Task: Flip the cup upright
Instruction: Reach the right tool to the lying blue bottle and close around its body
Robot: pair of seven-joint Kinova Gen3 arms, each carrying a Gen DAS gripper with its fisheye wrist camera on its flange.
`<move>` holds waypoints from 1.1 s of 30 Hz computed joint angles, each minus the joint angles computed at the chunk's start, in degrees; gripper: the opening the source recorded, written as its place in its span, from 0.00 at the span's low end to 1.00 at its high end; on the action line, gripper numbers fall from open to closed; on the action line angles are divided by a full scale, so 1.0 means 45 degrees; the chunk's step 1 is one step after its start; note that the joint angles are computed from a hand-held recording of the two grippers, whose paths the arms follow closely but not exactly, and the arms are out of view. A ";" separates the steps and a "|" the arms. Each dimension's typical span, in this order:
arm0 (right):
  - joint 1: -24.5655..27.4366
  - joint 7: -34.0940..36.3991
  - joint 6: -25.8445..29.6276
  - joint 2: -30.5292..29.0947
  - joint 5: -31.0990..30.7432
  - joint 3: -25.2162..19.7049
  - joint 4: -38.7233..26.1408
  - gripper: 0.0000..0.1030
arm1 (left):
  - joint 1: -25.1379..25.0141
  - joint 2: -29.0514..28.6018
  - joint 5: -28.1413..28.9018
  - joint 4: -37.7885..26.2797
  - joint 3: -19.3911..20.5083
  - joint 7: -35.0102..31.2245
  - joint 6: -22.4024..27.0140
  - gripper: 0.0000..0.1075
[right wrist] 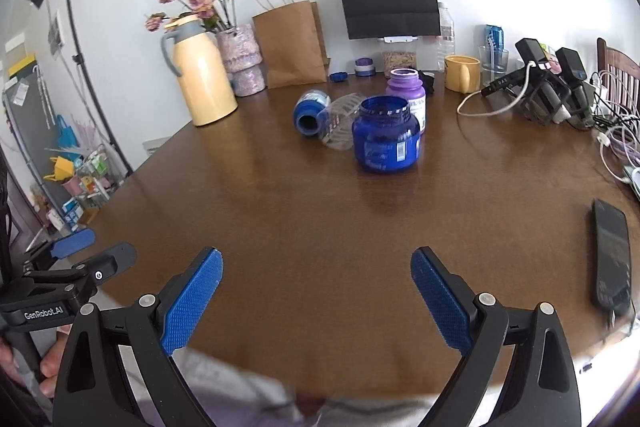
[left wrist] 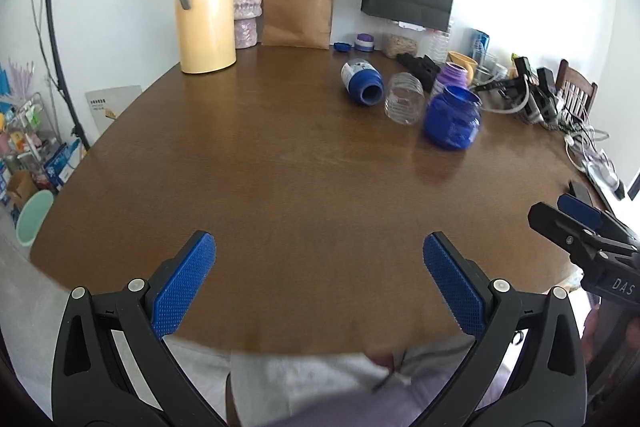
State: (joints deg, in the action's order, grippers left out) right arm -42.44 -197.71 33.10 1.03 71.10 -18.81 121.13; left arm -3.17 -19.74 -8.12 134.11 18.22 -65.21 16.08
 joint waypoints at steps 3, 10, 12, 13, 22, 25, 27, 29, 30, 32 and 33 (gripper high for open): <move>0.0655 0.1430 -0.0979 0.0441 -0.0643 0.0670 -0.0746 0.95 | 0.0731 0.1236 0.0264 -0.0900 -0.1192 -0.0577 -0.0038 0.96; 0.4134 0.5055 -0.4018 0.1351 -0.2205 -0.0111 -0.2614 0.95 | 0.2734 0.4334 0.0584 -0.4838 -0.3524 -0.1569 0.1004 0.96; 0.4606 0.6091 -0.4573 0.1592 -0.2771 -0.0041 -0.3198 0.95 | 0.1676 0.5386 0.1390 -0.6018 -0.2532 -0.2407 0.0879 0.96; 0.4512 0.6608 -0.4607 0.1705 -0.3117 0.0164 -0.3481 0.95 | 0.1167 0.5963 0.1857 -0.6608 -0.1942 -0.2925 0.0729 0.96; 0.8219 1.1269 -0.3830 0.4099 -0.6570 -0.3185 -0.6331 0.77 | 0.1479 1.0523 0.0896 -1.1917 -0.1391 -0.3297 0.2774 0.75; 0.7851 1.2766 -0.3920 0.4609 -0.8095 -0.2602 -0.6874 0.76 | 0.2215 1.1632 0.1770 -1.3531 -0.2404 -0.4010 0.4256 0.67; 0.7924 1.3321 -0.3979 0.4955 -0.8604 -0.2672 -0.7124 0.76 | 0.2029 1.1898 0.2734 -1.3826 -0.2363 -0.4944 0.4533 0.67; 0.7934 1.3810 -0.3898 0.5283 -0.9010 -0.2731 -0.7386 0.76 | 0.1624 1.2043 0.3352 -1.3749 -0.1951 -0.5829 0.4425 0.65; 0.7863 1.4246 -0.3858 0.5409 -0.9408 -0.2668 -0.7501 0.76 | 0.1579 1.2113 0.3556 -1.3834 -0.1942 -0.6119 0.4568 0.63; 0.7902 1.4694 -0.3706 0.5693 -0.9760 -0.2789 -0.7738 0.76 | 0.1561 1.2178 0.4022 -1.3812 -0.2039 -0.6532 0.4581 0.59; 0.7820 1.5019 -0.3639 0.5741 -1.0124 -0.2687 -0.7831 0.76 | 0.1729 1.2184 0.4389 -1.3804 -0.2353 -0.6769 0.4523 0.59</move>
State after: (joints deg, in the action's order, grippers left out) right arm -7.25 -130.12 16.73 26.86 25.54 -30.90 85.89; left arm 4.61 35.09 11.63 71.99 7.63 -95.67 36.43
